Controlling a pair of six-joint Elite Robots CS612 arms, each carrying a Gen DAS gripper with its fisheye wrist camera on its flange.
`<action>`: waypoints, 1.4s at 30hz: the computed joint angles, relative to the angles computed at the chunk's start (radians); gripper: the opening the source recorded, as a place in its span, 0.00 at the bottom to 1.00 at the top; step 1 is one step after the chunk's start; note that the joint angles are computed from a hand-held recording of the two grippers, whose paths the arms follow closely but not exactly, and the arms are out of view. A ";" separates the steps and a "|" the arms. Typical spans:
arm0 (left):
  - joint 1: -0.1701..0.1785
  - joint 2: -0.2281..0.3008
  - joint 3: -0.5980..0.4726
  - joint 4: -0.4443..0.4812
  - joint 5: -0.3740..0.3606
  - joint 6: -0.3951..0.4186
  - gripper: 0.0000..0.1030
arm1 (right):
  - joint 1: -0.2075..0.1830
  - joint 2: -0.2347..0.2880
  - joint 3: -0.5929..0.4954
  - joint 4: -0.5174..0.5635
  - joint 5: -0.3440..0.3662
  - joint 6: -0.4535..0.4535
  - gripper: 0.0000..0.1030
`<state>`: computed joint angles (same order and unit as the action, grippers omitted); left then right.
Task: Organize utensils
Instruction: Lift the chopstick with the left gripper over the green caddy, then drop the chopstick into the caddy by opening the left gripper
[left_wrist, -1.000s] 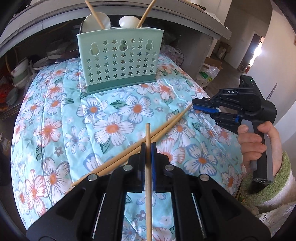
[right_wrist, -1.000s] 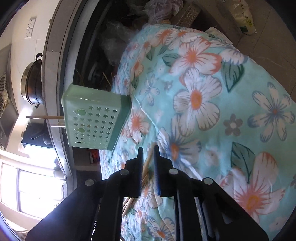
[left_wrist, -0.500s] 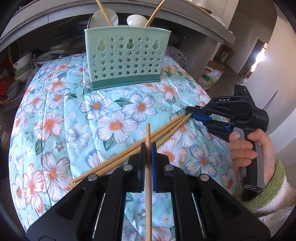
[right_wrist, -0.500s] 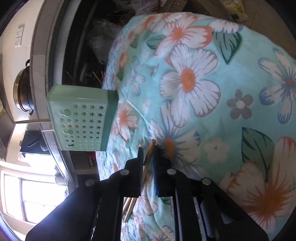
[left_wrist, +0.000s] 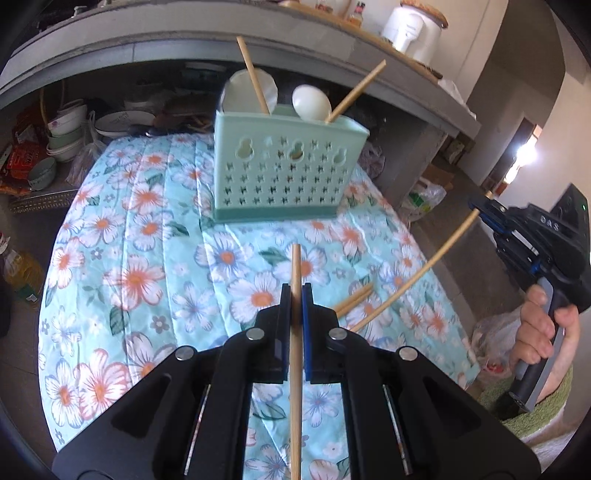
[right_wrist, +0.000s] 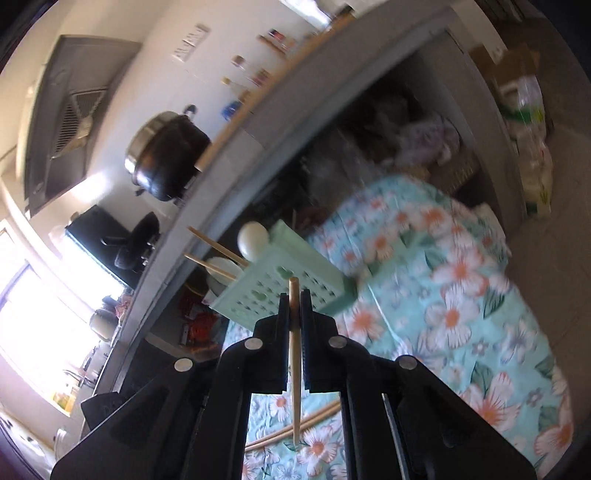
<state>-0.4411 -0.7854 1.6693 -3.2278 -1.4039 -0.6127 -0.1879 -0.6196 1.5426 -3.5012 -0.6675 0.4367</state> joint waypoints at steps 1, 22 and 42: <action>0.001 -0.003 0.001 -0.011 0.002 -0.008 0.04 | -0.004 -0.002 0.001 -0.017 0.005 0.008 0.06; -0.001 -0.040 -0.022 -0.106 0.087 0.032 0.04 | -0.041 -0.003 0.010 -0.128 0.029 0.061 0.06; 0.062 0.178 -0.499 -0.288 0.383 0.207 0.04 | -0.038 -0.008 -0.010 -0.099 0.007 0.044 0.06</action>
<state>-0.3791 -0.6076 1.1703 -3.5158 -1.0213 -0.4060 -0.2262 -0.6272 1.5324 -3.6000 -0.6607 0.4808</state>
